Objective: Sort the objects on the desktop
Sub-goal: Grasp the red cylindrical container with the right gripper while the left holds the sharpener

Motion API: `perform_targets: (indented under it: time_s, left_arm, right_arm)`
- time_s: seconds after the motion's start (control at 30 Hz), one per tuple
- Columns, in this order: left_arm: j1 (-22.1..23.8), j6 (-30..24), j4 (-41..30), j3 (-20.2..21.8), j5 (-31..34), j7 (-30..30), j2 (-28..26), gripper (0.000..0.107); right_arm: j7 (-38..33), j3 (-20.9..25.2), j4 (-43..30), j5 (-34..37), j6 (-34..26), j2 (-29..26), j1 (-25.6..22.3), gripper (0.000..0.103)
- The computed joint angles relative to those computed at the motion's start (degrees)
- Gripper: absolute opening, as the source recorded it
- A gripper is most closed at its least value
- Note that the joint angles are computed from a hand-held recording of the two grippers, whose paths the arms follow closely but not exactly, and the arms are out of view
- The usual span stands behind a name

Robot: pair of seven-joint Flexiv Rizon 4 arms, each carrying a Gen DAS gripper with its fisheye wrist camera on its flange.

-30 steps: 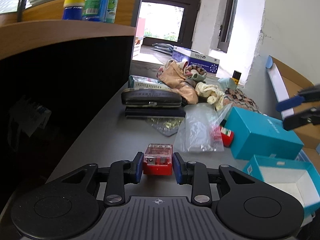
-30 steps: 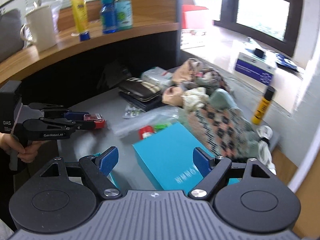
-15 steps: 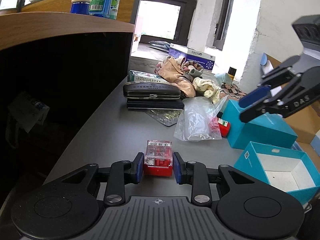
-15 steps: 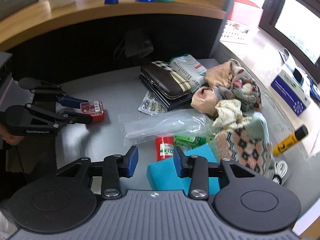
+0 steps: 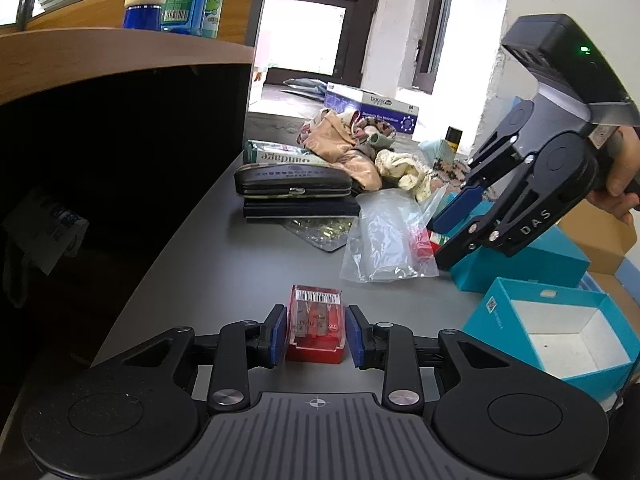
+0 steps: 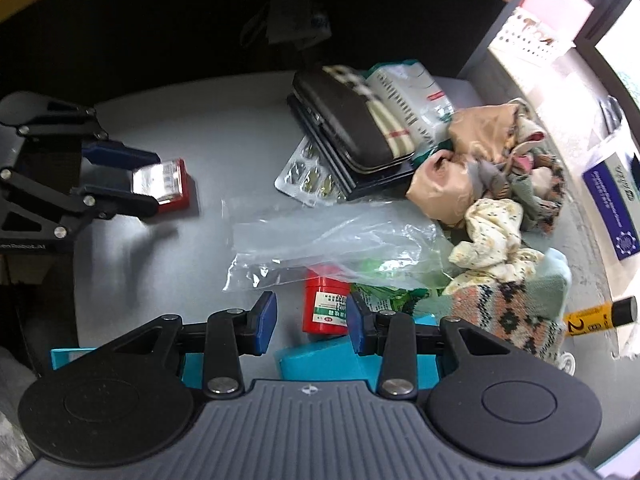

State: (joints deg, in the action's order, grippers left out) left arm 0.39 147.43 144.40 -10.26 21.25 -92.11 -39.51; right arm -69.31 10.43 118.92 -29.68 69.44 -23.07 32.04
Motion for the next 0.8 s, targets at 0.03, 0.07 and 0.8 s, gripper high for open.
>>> perform_targets:
  time_s: [0.03,0.07,0.8]
  left_arm:
    - [0.1,-0.3,-0.1,-0.1,0.2,-0.1,-0.1,0.037]
    - [0.0,-0.4,-0.1,-0.1,0.1,-0.1,-0.2,0.038]
    - [-6.3,3.6,1.1,2.2,-8.4,0.4,0.2,0.033]
  right_arm:
    - [0.2,-0.3,-0.3,-0.2,-0.2,-0.4,0.2,0.044]
    - [0.1,-0.2,-0.6,0.0,-0.3,-0.8,0.1,0.044]
    - [9.5,-5.5,5.3,-5.2,11.6,1.7,2.6,0.031]
